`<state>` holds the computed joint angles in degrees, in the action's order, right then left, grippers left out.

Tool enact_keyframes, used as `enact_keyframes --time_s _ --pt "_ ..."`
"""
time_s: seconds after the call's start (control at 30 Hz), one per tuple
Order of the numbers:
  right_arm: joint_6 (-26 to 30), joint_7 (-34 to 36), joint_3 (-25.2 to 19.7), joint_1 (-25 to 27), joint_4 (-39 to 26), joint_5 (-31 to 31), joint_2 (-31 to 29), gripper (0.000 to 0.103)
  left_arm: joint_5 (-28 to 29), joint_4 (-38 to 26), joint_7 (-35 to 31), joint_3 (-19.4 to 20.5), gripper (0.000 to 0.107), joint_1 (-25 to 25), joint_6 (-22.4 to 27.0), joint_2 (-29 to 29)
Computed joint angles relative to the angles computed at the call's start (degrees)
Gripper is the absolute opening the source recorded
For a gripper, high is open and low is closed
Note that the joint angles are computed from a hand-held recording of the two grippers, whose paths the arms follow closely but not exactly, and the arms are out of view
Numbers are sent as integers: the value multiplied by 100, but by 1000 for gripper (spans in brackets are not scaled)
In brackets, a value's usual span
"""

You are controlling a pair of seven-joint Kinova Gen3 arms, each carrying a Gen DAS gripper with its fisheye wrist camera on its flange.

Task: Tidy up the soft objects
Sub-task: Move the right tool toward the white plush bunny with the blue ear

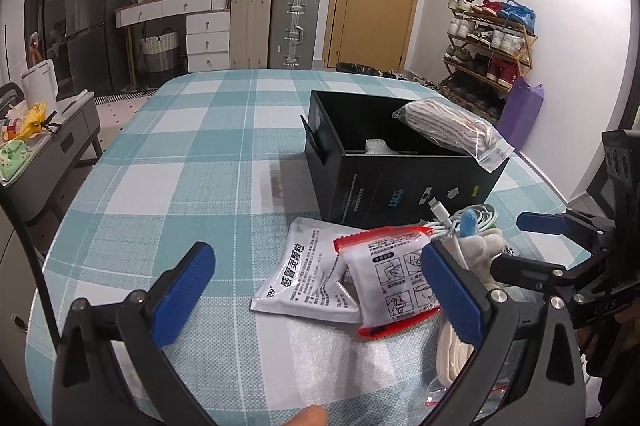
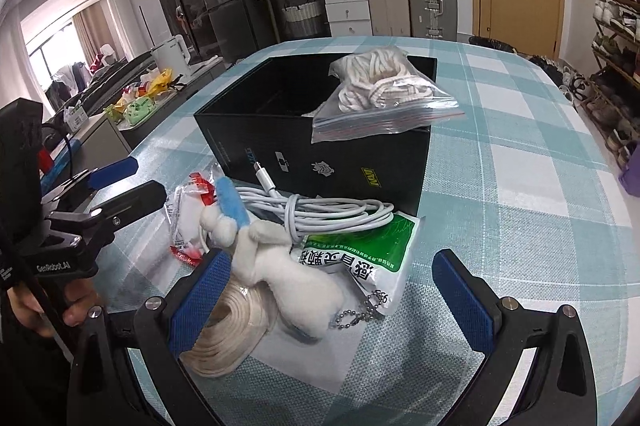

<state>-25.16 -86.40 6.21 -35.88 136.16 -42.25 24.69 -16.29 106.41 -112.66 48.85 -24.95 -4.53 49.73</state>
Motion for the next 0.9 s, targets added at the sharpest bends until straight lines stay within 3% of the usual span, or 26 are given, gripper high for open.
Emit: enact_keyframes --time_s 0.33,0.47,0.63,0.9 --pt "392 145 292 -98 -118 -144 37 102 25 -31 -65 -29 103 51 58 -11" --pt "348 50 264 -69 1 -84 15 102 54 -19 -96 -28 103 49 59 -12" --pt "354 245 507 -305 126 -473 -10 102 48 -18 -132 -28 103 45 48 -3" --pt "173 324 386 -282 278 -770 -35 102 69 -31 -161 -27 103 48 77 8"
